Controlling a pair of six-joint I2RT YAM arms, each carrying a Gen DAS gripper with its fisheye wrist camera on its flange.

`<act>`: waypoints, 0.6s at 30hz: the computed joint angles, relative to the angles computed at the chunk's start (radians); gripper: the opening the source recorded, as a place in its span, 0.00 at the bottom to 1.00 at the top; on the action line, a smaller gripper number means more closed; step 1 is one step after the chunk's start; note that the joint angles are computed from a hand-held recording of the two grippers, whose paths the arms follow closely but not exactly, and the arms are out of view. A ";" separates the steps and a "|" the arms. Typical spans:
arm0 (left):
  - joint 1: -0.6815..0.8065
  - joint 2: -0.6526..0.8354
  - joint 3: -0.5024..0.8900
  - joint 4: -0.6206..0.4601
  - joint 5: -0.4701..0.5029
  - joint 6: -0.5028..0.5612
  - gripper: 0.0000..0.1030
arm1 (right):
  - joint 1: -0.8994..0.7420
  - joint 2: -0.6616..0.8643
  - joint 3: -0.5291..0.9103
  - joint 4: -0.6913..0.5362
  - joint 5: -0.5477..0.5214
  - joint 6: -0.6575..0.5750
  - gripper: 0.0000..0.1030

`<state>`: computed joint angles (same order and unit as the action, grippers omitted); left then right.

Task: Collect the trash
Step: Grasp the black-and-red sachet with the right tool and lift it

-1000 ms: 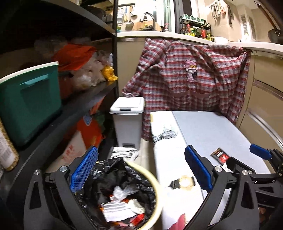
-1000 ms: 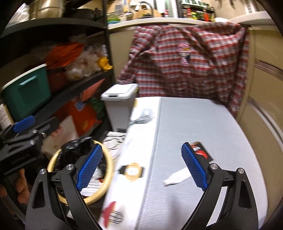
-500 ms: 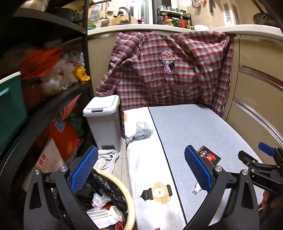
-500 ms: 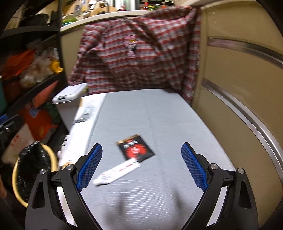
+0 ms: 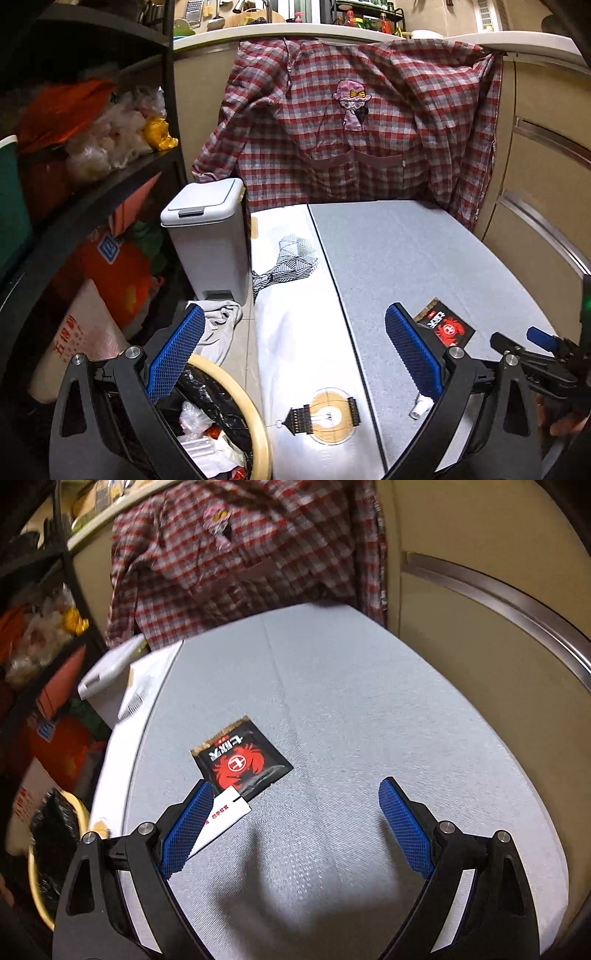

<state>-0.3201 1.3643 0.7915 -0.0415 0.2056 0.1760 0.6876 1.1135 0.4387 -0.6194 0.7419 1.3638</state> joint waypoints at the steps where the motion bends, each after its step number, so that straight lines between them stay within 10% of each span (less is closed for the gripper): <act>1: 0.006 0.003 -0.001 0.005 0.001 0.003 0.92 | -0.017 0.039 0.001 0.047 -0.017 -0.028 0.87; 18: 0.093 0.051 0.022 0.016 0.041 0.023 0.92 | -0.324 0.354 0.077 0.422 -0.219 -0.439 0.88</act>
